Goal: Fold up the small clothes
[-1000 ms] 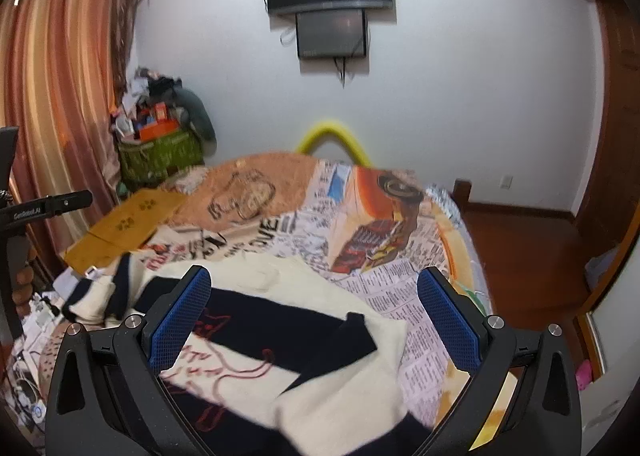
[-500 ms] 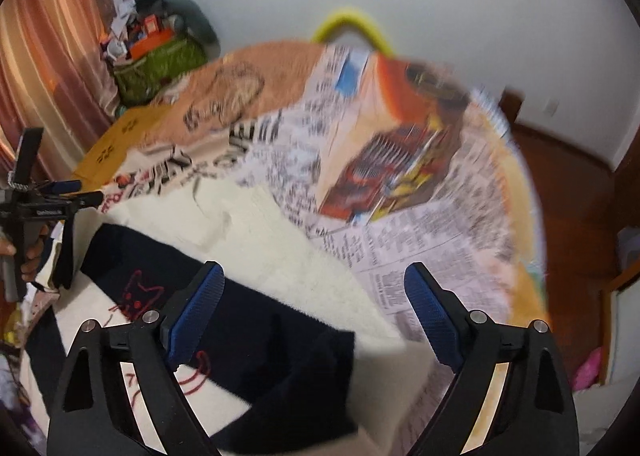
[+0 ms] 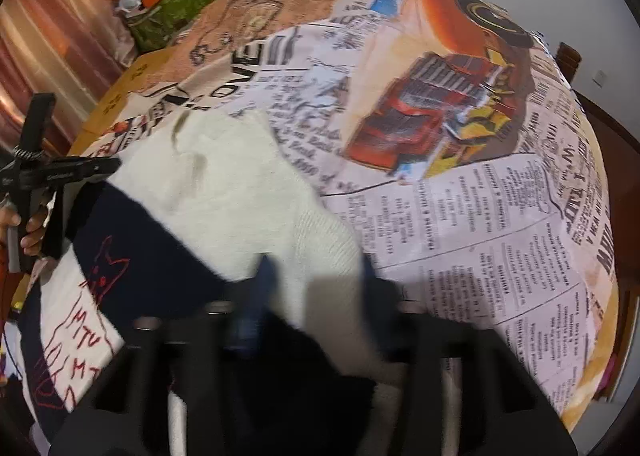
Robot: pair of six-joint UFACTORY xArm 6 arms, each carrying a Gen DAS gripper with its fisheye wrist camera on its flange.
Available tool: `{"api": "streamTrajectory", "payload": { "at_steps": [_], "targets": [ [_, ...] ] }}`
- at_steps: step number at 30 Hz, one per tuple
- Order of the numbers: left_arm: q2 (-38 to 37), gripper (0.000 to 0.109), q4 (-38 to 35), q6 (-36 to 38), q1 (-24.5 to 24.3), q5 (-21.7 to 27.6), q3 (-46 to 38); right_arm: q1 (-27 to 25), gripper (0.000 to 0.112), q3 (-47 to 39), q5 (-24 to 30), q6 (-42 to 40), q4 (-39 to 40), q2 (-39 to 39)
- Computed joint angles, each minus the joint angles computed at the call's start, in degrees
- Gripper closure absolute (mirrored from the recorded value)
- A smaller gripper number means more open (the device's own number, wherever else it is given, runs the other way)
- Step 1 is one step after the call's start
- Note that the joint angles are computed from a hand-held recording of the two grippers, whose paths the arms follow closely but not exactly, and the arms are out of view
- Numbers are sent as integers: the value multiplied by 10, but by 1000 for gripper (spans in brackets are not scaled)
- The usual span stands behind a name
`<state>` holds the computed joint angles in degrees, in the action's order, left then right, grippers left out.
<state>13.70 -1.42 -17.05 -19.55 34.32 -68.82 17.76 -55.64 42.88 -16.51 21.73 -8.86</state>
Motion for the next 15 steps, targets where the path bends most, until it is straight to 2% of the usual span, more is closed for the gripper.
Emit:
{"api": "streamTrajectory", "payload": {
  "at_steps": [4, 15],
  "targets": [
    [4, 100, 52, -36, -1, 3, -17, 19, 101, -1, -37, 33, -110, 0],
    [84, 100, 149, -104, 0, 33, -124, 0, 101, -135, -36, 78, -200, 125]
  ]
}}
